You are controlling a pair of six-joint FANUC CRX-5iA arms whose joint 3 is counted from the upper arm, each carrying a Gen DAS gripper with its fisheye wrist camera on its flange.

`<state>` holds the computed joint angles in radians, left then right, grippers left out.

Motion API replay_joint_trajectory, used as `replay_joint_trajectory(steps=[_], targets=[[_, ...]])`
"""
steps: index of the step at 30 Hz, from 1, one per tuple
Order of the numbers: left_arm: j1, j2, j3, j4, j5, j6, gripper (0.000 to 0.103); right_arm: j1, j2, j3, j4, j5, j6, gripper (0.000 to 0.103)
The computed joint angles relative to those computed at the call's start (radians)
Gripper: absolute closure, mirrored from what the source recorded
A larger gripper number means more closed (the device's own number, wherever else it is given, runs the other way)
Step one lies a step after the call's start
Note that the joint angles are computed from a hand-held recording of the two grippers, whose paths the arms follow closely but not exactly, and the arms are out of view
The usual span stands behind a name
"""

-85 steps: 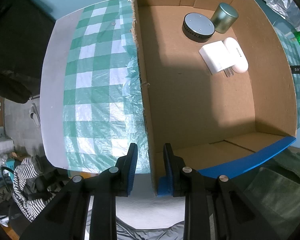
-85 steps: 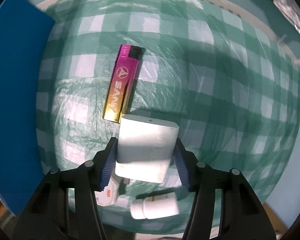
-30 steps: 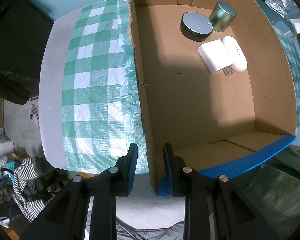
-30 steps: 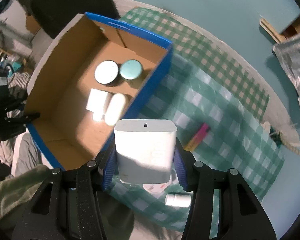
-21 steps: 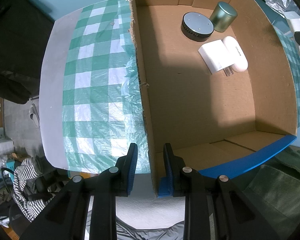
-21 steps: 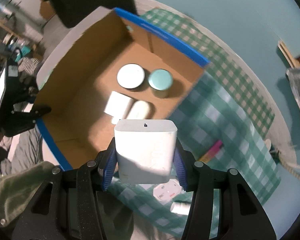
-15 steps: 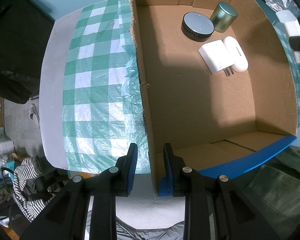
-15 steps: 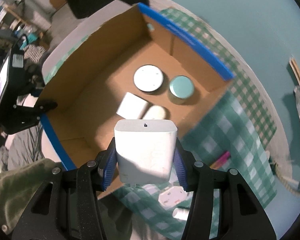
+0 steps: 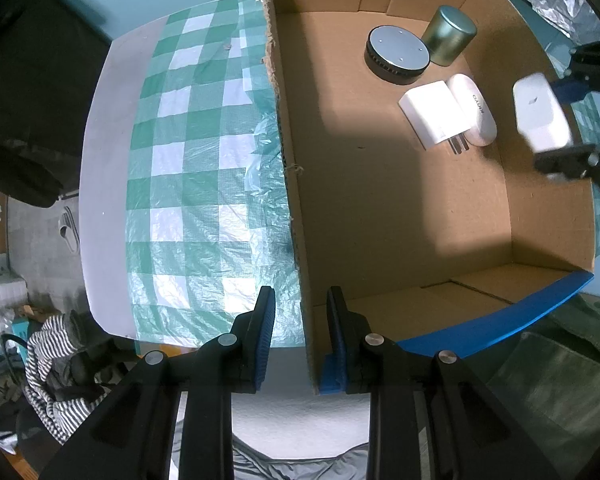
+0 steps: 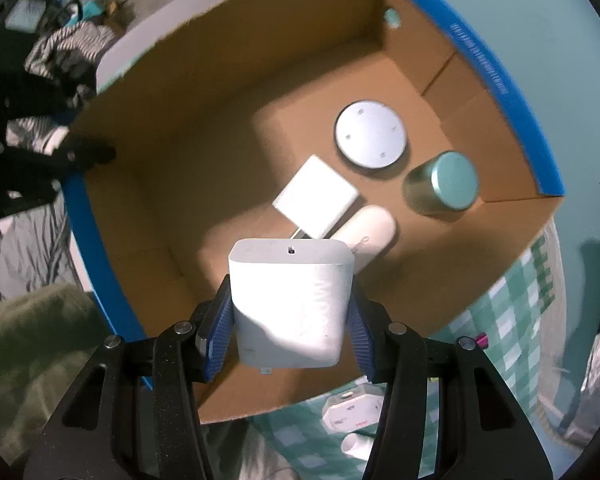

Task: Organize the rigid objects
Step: 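Lower the charger block into the box and open the right gripper, then move the right tool to the pink-gold lighter and grasp it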

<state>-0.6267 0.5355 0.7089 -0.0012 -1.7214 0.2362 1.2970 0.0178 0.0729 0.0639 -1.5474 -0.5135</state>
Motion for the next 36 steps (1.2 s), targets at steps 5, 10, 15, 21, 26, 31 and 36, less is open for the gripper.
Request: replay_joint_trajectory(steps=[5,10,15,21,26,31,36], targets=[[0.001,0.002,0.002,0.001,0.0,0.0,0.077,-0.025,0.025,0.009,-0.052,0.025,0.074,0.052],[0.002,0.002,0.002,0.002,0.001,-0.002,0.077,-0.024,0.029,0.001,-0.065,0.045,0.078,0.051],[0.001,0.004,0.003,-0.002,-0.001,-0.003,0.077,-0.019,0.03,0.0,-0.058,0.045,0.059,0.051],[-0.002,0.008,0.01,-0.008,-0.004,0.003,0.077,0.003,0.01,-0.009,-0.035,0.032,0.007,0.052],[-0.004,0.005,0.007,-0.01,-0.001,-0.001,0.077,0.03,-0.008,-0.001,-0.006,-0.015,-0.058,0.052],[-0.005,0.002,0.002,-0.012,0.002,0.0,0.077,0.062,-0.017,0.02,0.032,-0.064,-0.131,0.052],[-0.006,0.004,0.003,-0.013,0.002,0.002,0.077,0.097,-0.034,0.018,0.053,-0.097,-0.214,0.052]])
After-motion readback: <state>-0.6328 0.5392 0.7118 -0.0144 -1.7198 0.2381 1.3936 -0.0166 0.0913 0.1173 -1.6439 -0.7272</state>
